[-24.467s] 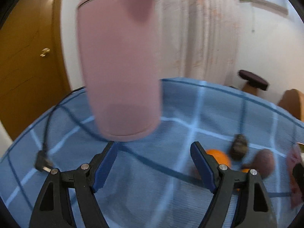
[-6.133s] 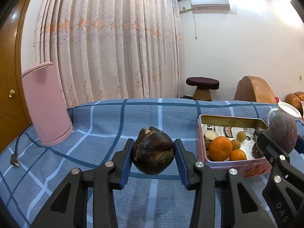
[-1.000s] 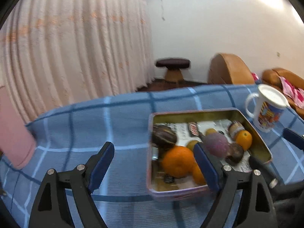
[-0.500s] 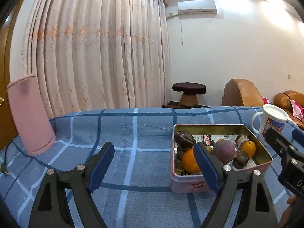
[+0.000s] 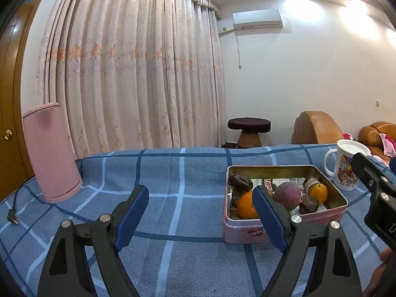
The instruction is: Organize fruits
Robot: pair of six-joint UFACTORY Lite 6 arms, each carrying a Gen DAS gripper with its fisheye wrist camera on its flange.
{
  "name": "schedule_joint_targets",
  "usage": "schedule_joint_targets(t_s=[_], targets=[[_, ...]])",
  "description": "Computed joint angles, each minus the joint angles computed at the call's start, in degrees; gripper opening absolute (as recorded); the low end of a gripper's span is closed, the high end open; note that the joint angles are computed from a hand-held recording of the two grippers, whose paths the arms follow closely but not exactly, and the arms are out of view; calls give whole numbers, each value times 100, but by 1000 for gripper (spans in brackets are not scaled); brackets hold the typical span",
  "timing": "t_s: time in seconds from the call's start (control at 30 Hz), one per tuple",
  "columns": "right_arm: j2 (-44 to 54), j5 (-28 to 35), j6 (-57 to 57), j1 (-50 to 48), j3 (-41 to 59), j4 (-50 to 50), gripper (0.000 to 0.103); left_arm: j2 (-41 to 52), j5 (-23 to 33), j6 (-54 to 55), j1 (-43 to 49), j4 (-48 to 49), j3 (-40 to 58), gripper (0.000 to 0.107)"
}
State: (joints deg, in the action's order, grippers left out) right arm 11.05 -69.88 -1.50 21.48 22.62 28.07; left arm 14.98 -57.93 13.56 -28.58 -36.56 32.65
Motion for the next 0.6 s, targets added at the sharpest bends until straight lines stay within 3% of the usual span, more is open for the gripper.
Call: schedule_joint_targets(t_s=[0.6], targets=[[-32,-109,-85,-13,-65,52,103,86,-46,-49,-38,-88,23,87]])
